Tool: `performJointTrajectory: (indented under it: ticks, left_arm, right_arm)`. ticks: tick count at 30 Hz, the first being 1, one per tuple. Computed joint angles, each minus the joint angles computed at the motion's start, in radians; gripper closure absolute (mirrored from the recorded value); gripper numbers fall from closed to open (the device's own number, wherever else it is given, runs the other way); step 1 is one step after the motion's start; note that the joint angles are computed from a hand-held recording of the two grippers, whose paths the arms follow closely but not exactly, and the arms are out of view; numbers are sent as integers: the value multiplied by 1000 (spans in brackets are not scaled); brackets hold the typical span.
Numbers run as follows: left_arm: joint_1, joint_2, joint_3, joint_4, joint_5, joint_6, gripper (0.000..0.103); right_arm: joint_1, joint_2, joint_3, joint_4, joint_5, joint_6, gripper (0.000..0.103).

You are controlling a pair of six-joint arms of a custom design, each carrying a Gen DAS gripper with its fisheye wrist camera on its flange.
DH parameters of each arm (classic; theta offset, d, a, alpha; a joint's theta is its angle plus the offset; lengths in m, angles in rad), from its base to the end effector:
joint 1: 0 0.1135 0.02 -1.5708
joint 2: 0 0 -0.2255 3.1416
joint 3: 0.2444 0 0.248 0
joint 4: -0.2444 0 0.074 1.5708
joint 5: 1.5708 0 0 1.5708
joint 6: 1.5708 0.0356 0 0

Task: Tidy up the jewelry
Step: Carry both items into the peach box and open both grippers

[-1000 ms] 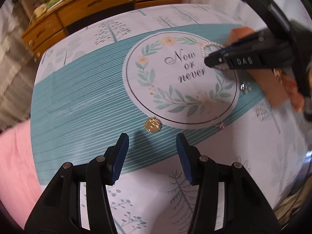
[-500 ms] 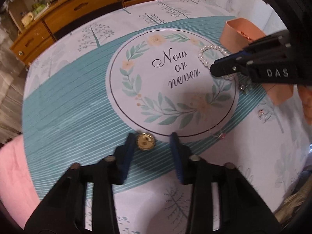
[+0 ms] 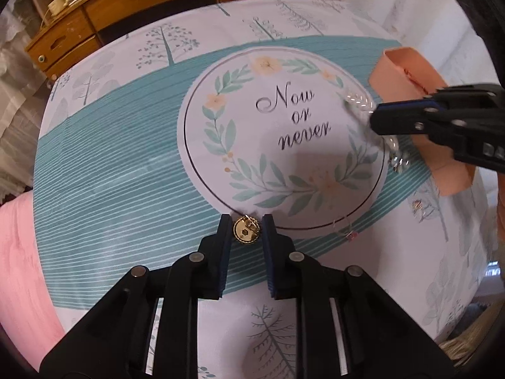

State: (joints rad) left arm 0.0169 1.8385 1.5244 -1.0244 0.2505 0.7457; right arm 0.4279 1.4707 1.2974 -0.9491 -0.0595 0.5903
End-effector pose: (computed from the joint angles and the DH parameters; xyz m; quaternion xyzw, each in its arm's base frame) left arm 0.3521 -0.0029 0.2081 0.3647 0.9156 -0.0724 0.1529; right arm 0.2651 0.1232 0.2568 0.0725 0.9719 0.1336 0.1799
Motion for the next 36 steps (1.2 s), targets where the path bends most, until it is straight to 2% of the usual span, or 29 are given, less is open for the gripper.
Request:
performJointTrajectory:
  ticks: [10, 16, 20, 24, 28, 30, 33, 36]
  left_arm:
    - [-105, -203, 8, -70, 41, -133, 87]
    - [-267, -297, 22, -85, 39, -278, 87]
    - [-382, -296, 54, -81, 24, -373, 87]
    - [-508, -267, 66, -39, -30, -474, 87]
    - [-589, -178, 99, -8, -53, -569, 87]
    - [-620, -125, 114, 3, -63, -608, 87]
    - [-650, -71, 99, 34, -78, -647, 87]
    - [-658, -34, 79, 64, -87, -665, 87]
  right_arm:
    - [-5, -304, 5, -131, 59, 18, 95]
    - [-13, -490, 27, -260, 139, 33, 95]
    - [-23, -605, 47, -359, 205, 57, 95]
    - [-36, -688, 49, -457, 298, 88, 95]
    - [-174, -774, -9, -485, 253, 23, 95]
    - [-319, -815, -55, -486, 188, -59, 95]
    - [-508, -857, -125, -468, 109, -179, 95]
    - [-603, -865, -204, -411, 54, -225, 95]
